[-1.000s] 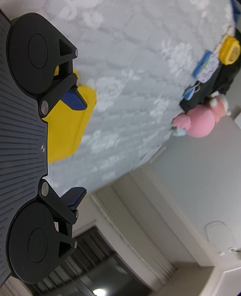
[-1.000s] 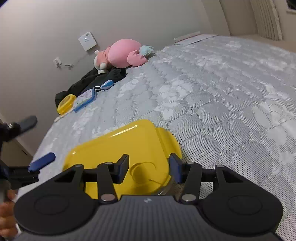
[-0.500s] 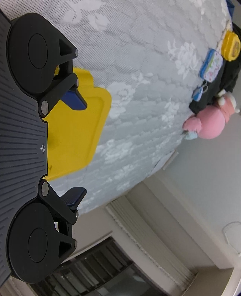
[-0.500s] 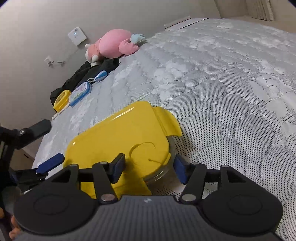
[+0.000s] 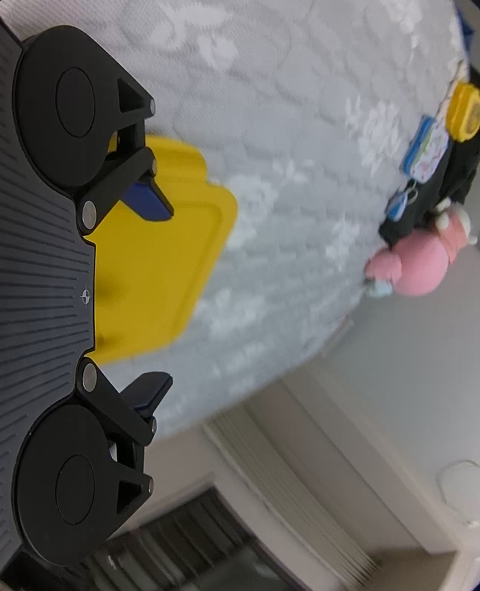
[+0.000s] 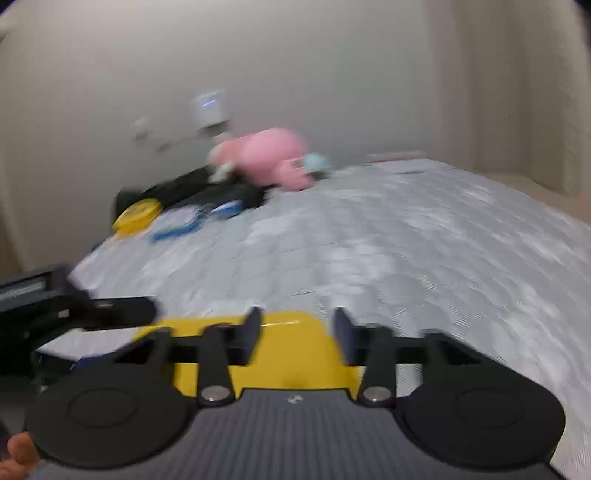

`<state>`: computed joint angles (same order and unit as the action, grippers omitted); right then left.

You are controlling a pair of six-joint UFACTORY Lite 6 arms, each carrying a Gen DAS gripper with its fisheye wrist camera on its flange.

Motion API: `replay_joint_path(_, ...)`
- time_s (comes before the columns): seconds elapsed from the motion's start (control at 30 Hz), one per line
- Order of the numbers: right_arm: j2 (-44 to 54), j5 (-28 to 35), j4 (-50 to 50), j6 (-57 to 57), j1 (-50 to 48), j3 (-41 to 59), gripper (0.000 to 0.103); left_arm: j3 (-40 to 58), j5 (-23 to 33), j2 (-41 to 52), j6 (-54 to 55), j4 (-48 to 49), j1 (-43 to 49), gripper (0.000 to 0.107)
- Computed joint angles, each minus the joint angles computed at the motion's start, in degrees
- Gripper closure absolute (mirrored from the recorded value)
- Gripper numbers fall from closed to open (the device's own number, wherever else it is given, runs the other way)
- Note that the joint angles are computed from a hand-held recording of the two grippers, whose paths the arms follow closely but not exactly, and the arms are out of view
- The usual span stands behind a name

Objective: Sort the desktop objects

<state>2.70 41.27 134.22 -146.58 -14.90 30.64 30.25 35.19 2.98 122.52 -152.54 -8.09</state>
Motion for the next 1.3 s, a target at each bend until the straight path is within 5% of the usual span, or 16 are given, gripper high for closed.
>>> replay_joint_path(0.07, 3.7, -0.8, 1.8, -4.9, 3.6, 2.3, 0.076, 0.2, -1.5, 0.6, 5.4, -4.4, -1.6, 0.039)
replay_joint_path(0.13, 8.0, -2.2, 3.0, -7.1, 6.0, 5.5, 0.076, 1.4, -0.1, 3.3, 1.2, 0.6, -0.3, 0.072)
replay_joint_path(0.23, 14.4, -3.6, -0.8, -3.2, 6.6, 10.3, 0.073, 3.4, -0.1, 6.9, -5.5, 6.2, 1.7, 0.105)
replay_joint_path(0.33, 15.3, -1.0, 3.2, -13.4, 7.3, 8.7, 0.070, 3.9, 0.0, 7.7, -5.0, 5.5, 2.0, 0.104)
replay_joint_path(0.4, 15.2, 0.2, 5.5, -17.0, 8.0, 7.4, 0.056, 3.9, -0.5, 7.5, -2.7, 3.3, 1.2, 0.104)
replay_joint_path(0.47, 15.5, 0.0, 1.3, -13.2, 7.5, 8.1, 0.015, 4.2, -1.2, 7.5, -0.3, 1.2, 0.4, 0.104)
replay_joint_path(0.53, 15.7, -0.5, 0.4, -13.3, 8.0, 8.0, 0.001, 4.1, -0.9, 7.4, 0.6, 0.0, 0.1, 0.104)
replay_joint_path(0.6, 14.4, 1.2, 3.4, -14.1, 8.0, 5.9, 0.018, 3.9, -0.5, 7.0, 1.7, -0.6, 0.1, 0.099)
replay_joint_path(0.67, 13.8, 1.4, 4.6, -12.3, 7.4, 6.0, 0.076, 4.3, -1.1, 6.7, 4.7, -3.2, -0.9, 0.089)
replay_joint_path(0.73, 15.3, 0.8, 0.3, -4.7, 4.9, 9.1, 0.091, 5.3, -2.6, 6.8, 8.9, -7.5, -2.6, 0.088)
replay_joint_path(1.0, 19.8, 1.0, -3.2, 1.3, 3.2, 15.1, 0.091, 6.5, -4.7, 7.4, 11.3, -8.9, -2.8, 0.096)
replay_joint_path(1.3, 20.7, 4.4, 8.7, -14.7, 6.3, 11.7, 0.092, 6.4, -4.3, 8.4, 13.3, -10.2, -2.7, 0.103)
